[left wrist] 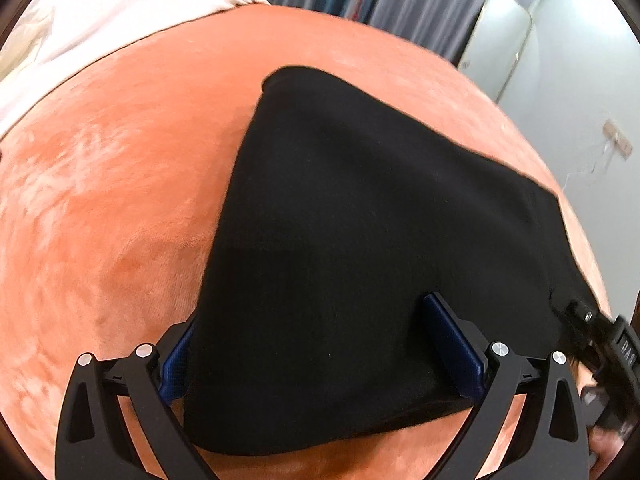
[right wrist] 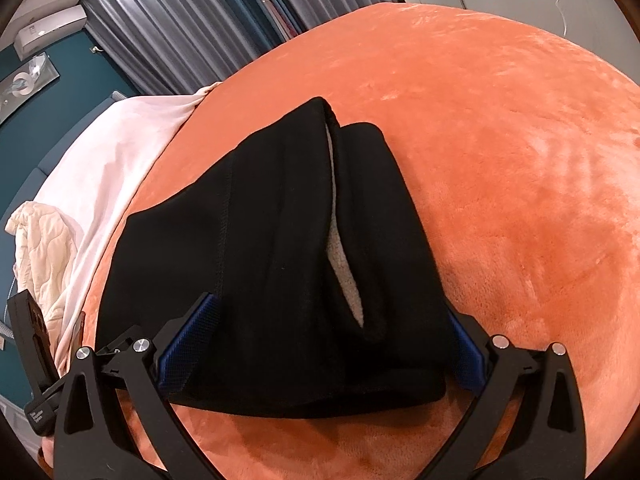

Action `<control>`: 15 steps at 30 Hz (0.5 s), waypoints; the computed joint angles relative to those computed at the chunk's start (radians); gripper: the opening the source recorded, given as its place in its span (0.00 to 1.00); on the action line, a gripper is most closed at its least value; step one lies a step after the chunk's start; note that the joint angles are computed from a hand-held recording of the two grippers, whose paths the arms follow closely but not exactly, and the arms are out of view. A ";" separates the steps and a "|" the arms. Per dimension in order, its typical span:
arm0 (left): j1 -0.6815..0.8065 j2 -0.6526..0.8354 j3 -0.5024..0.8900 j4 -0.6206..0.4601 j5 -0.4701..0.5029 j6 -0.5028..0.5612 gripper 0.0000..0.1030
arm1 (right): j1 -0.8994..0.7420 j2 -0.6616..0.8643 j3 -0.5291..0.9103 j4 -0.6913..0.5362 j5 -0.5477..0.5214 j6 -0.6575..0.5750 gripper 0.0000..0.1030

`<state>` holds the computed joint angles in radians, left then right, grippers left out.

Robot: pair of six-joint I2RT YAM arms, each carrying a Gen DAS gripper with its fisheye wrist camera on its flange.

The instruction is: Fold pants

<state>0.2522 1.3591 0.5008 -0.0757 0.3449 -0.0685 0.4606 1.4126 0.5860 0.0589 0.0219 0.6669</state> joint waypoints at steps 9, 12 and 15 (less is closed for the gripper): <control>-0.054 -0.068 0.000 -0.017 -0.013 0.026 0.46 | 0.007 -0.064 -0.030 0.012 0.017 0.035 0.40; -0.056 -0.125 0.034 -0.111 -0.022 0.097 0.27 | 0.016 -0.106 -0.026 -0.021 0.014 0.045 0.35; 0.062 -0.125 0.097 -0.261 0.139 0.162 0.25 | -0.005 -0.188 -0.062 -0.029 -0.055 0.079 0.33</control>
<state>0.3144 1.2342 0.5975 -0.3368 0.4836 0.0933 0.4554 1.2248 0.5237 0.0299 -0.0328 0.7454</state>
